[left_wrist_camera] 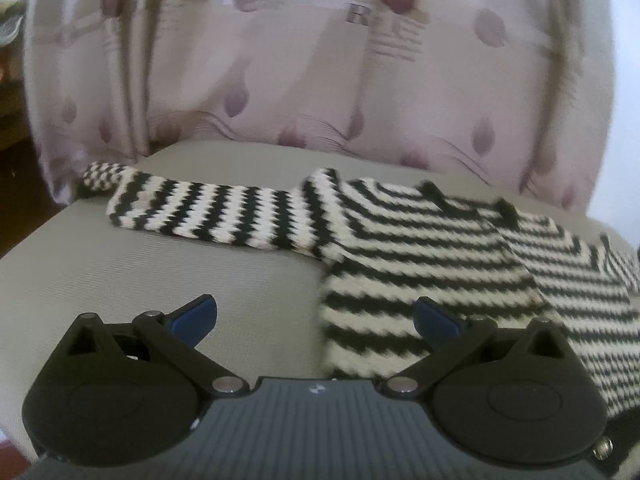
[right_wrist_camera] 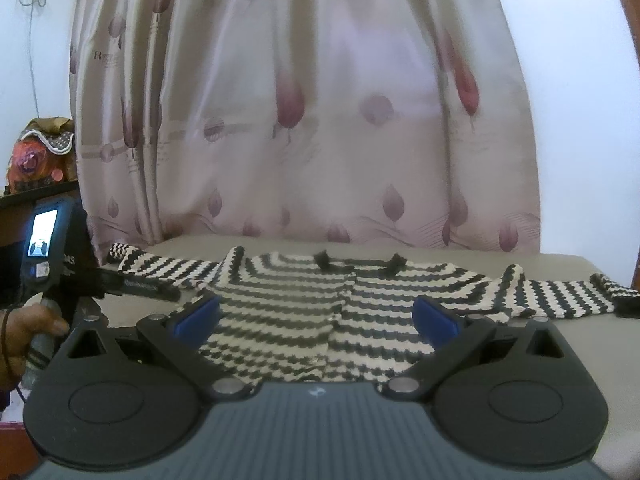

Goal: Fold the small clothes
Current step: 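Reach the left gripper to the black sleeve cuff and grasp it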

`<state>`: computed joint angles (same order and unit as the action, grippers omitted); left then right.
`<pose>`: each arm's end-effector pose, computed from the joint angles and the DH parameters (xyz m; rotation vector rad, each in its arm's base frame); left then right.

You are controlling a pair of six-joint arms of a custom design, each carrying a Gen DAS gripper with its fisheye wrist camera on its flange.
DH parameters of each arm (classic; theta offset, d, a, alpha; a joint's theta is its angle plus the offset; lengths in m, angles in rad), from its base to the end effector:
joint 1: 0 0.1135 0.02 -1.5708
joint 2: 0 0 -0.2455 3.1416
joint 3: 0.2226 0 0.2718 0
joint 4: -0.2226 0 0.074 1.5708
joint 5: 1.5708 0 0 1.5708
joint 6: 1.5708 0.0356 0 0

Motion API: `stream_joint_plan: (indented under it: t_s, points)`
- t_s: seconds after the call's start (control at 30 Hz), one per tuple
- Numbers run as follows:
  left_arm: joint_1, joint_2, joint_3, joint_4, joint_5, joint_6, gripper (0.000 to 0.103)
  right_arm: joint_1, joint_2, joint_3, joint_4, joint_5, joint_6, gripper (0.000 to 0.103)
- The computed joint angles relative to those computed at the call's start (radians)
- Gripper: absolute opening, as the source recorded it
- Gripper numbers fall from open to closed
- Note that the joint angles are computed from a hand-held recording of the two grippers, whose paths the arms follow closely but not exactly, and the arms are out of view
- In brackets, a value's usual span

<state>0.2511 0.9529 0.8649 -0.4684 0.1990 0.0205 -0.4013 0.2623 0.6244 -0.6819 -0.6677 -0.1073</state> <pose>0.2338 0.0527 0.2926 -0.1266 2.1116 -0.0500 0.1065 -0.0212 0.2951 -0.1797 1.8199 0.2732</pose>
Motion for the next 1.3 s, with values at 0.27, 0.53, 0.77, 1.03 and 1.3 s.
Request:
stream_joint_plan:
  t_s: [0.27,0.53,0.77,1.03,1.3]
  points:
    - [0.321,0.377,0.239,0.166,0.196,-0.029,0.099,0.091,0.074,-0.006,0.039,0.061,0.010,0.103]
    - [0.437,0.829,0.692,0.101,0.195,-0.081,0.084,0.243,0.151,-0.003,0.062,0.189,0.023,0.103]
    - [0.438,1.104,1.047,-0.020,0.167,-0.134,0.065,0.333,0.226,0.008,0.088,0.274,0.017,0.103]
    - [0.323,1.352,1.606,-0.294,0.206,-0.001,0.016,0.357,0.286,0.005,0.104,0.300,0.020,0.103]
    - [0.324,1.024,1.148,0.015,0.288,0.057,0.094,0.365,0.307,0.001,0.126,0.285,0.015,0.103]
